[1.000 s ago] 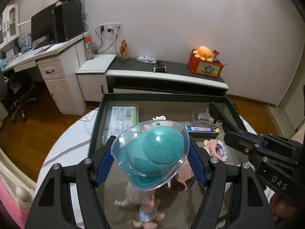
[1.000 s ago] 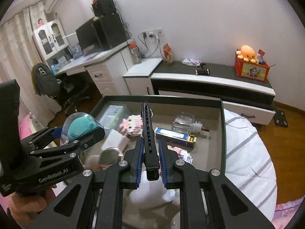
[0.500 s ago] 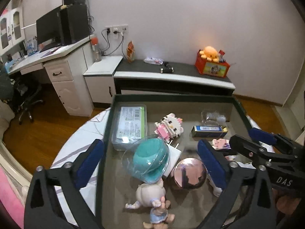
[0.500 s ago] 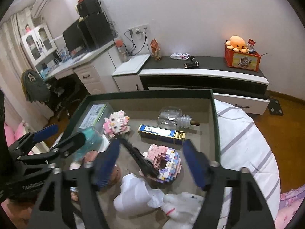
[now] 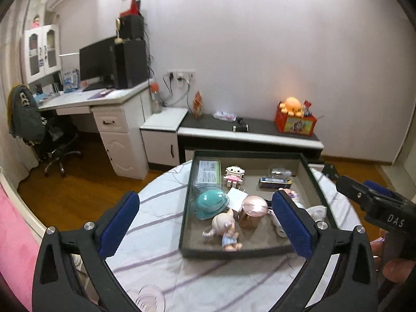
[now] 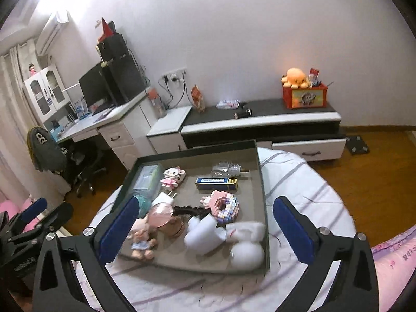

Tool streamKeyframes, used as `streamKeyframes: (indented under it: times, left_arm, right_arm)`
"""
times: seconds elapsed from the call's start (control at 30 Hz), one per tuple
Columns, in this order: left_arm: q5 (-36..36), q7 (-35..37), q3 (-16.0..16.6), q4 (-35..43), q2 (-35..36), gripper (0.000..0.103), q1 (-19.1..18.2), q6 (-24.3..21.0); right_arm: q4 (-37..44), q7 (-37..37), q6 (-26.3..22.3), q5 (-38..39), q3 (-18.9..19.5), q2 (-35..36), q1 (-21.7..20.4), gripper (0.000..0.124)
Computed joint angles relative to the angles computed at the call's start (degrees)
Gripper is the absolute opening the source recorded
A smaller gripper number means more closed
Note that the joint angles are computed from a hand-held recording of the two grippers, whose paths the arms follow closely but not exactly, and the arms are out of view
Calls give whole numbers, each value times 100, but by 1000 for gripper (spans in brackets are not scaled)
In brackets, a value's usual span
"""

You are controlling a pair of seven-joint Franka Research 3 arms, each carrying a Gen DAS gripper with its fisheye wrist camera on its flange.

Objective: Organize rigid objects

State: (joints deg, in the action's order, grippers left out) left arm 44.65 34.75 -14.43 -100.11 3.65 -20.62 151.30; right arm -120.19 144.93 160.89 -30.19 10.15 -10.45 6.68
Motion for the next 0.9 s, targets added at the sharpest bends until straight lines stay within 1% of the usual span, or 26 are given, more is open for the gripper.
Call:
streamKeyframes:
  times: [0.07, 0.13, 0.27, 0.43, 0.57, 0.7, 0.9]
  left_arm:
    - [81, -207, -22, -365, -416, 103, 7, 9]
    - [89, -325, -106, -664, -796, 103, 63, -36]
    - [191, -641, -351, -1348, -1589, 103, 247, 1]
    - [185, -889, -740, -2124, -2572, 103, 449, -109]
    - [48, -1045, -964, -2718, -3353, 103, 507, -138]
    - [-239, -1057, -1084, -3220, -4047, 103, 449, -207]
    - [-718, -981, -1171, -3716, -4754, 103, 298, -332]
  right_arm:
    - [-188, 324, -135, -325, 179, -366, -75, 103]
    - [-416, 558, -228, -481, 369, -773, -160, 103]
    - [-936, 865, -480, -549, 832, -1678, -359, 103]
    - [-1509, 789, -804, -234, 1311, -2722, -418, 103]
    - [-1862, 656, -1083, 33, 1663, -3470, -416, 103]
    - [-2158, 569, -1320, 372, 1961, -4122, -340, 103]
    - [-2355, 349, -1824, 782, 2290, -4869, -139, 103]
